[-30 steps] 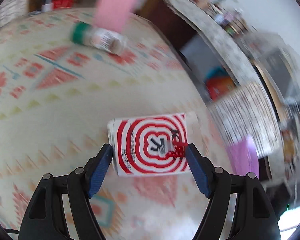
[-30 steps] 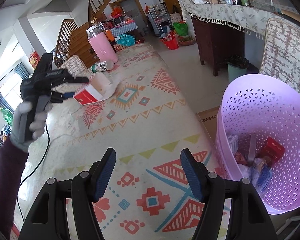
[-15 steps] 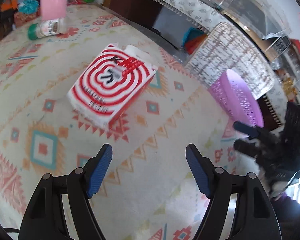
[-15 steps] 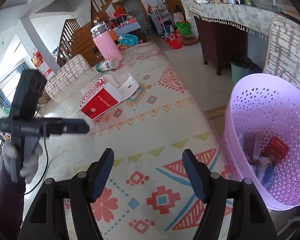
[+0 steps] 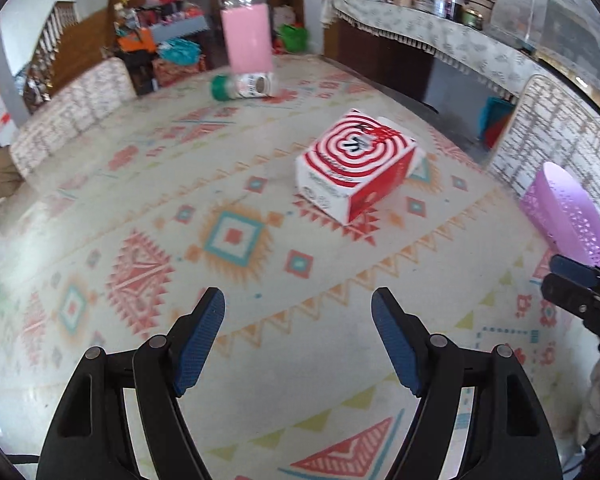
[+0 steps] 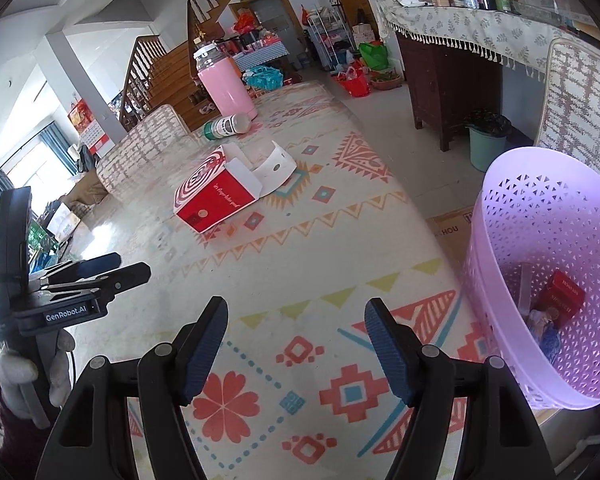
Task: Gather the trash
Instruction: 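Grasp the red-and-white spiral box with the left tool and lift it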
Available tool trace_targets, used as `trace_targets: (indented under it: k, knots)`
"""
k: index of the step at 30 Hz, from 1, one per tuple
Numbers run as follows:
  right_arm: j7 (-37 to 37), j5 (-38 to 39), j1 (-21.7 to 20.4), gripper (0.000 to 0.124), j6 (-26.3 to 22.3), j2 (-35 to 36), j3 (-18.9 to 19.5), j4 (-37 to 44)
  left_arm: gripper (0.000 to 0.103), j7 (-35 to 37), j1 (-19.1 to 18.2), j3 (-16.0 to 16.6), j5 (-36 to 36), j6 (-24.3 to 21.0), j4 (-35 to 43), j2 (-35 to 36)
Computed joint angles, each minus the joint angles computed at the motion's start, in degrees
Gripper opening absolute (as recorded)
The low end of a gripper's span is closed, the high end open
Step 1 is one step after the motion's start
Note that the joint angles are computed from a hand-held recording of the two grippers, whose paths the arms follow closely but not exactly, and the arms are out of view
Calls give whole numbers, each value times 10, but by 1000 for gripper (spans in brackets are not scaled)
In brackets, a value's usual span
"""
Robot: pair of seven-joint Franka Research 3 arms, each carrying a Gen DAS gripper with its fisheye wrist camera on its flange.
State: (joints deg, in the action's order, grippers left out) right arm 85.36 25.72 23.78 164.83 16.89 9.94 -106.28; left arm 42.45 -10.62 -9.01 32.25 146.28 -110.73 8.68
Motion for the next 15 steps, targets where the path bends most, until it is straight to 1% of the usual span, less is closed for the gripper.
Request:
trace_targets:
  k: [4, 8, 11, 15]
  knots:
    - [7, -3, 2, 76, 4, -9, -4, -11, 75, -55, -8, 5, 52, -9, -14, -16]
    - [12, -3, 3, 76, 8, -18, -3, -24, 75, -102, -10, 3, 97, -19, -26, -32]
    - [15, -5, 4, 77, 9, -22, -3, -28, 75, -124, -9, 0, 124, -26, -31, -41]
    - [15, -6, 7, 77, 9, -24, -2, -30, 75, -134, -7, -6, 144, -33, -34, -46]
